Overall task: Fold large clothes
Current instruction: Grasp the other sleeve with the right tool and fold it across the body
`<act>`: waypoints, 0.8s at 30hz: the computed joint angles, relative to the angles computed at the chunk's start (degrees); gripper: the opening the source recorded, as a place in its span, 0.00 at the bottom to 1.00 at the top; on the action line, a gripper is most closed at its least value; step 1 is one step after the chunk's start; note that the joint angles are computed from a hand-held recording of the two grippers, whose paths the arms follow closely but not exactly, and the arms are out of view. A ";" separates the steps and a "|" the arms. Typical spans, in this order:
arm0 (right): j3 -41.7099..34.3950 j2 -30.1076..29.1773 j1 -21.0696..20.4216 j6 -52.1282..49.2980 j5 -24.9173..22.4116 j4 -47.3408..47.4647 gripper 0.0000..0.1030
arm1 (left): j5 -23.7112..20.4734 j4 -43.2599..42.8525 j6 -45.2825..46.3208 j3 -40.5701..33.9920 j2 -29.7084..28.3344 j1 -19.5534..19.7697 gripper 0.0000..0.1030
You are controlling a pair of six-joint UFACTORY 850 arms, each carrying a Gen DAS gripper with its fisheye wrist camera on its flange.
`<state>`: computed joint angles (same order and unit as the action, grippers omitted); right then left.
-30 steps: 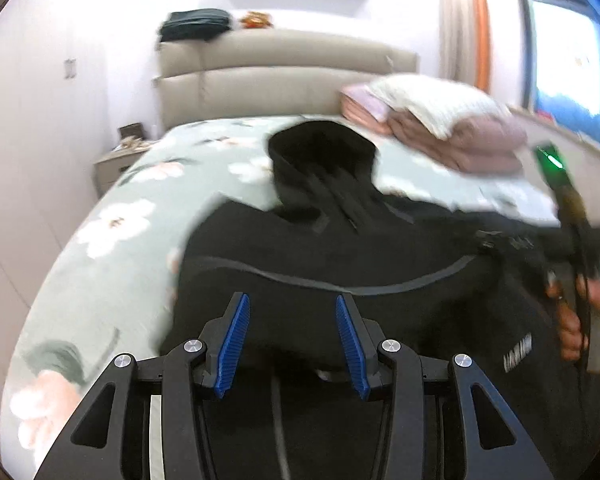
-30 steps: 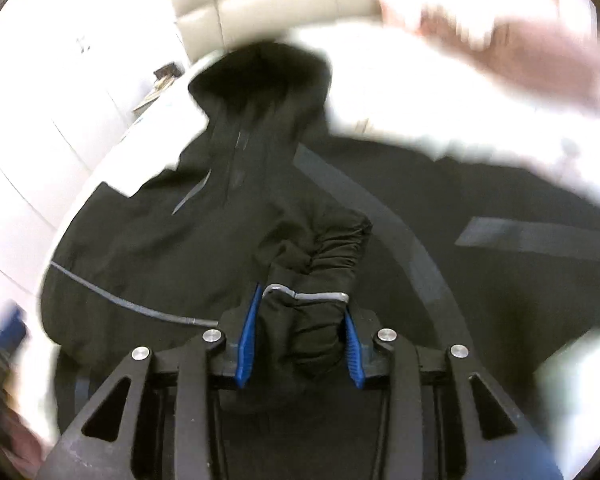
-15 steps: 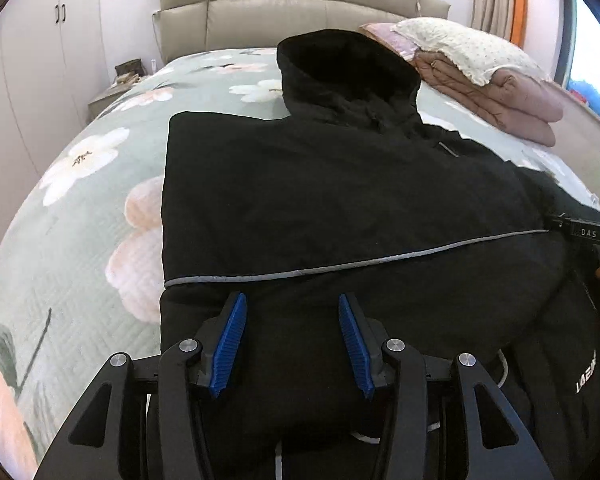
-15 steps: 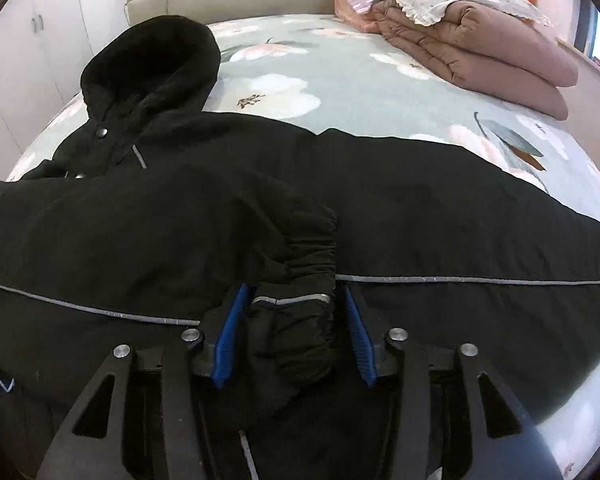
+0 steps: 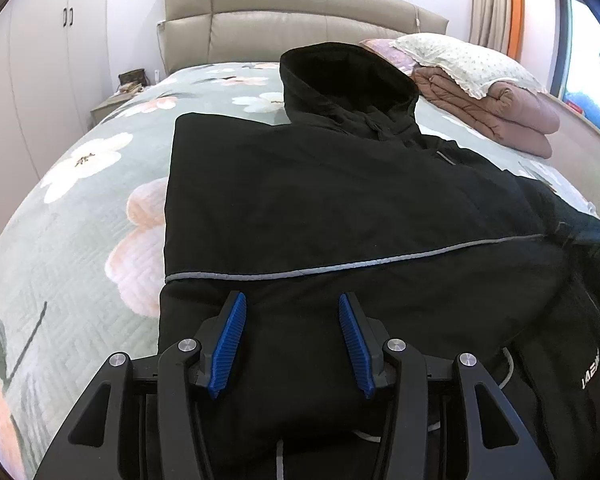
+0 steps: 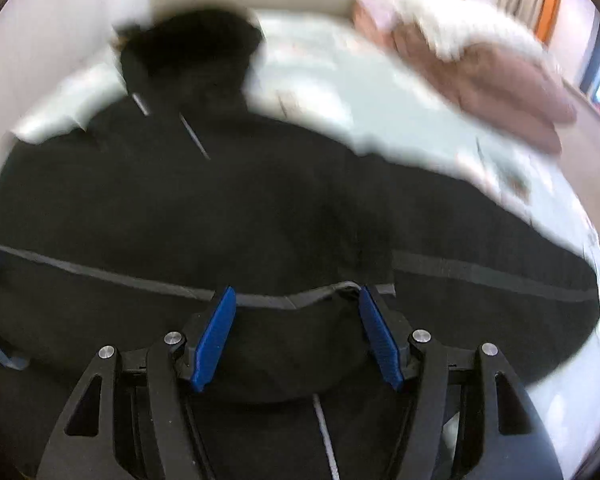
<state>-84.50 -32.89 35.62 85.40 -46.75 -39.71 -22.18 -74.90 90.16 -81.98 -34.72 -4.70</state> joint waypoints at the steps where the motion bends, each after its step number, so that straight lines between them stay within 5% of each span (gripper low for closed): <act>1: 1.19 0.80 0.05 1.11 1.34 -0.34 0.65 | 0.07 -0.17 0.20 -0.01 -0.04 -0.01 0.49; 7: 14.95 12.58 0.55 18.30 10.56 -14.35 0.63 | 1.07 -1.09 1.20 0.47 0.18 -0.35 0.49; 14: 35.63 32.40 -3.51 27.54 2.86 -12.83 0.64 | 2.33 -0.90 1.25 0.50 0.19 -0.85 0.49; 19: 49.15 44.58 -11.55 28.74 0.30 -8.28 0.64 | 3.83 0.01 0.60 0.44 0.21 -1.44 0.49; 24: 60.04 55.06 -24.01 31.16 10.62 -6.04 0.68 | 6.87 0.32 0.88 0.60 0.26 -2.50 0.50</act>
<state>-24.47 22.17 11.61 116.56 -36.13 -45.75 -15.32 -74.57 91.04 -81.38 -34.46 -7.20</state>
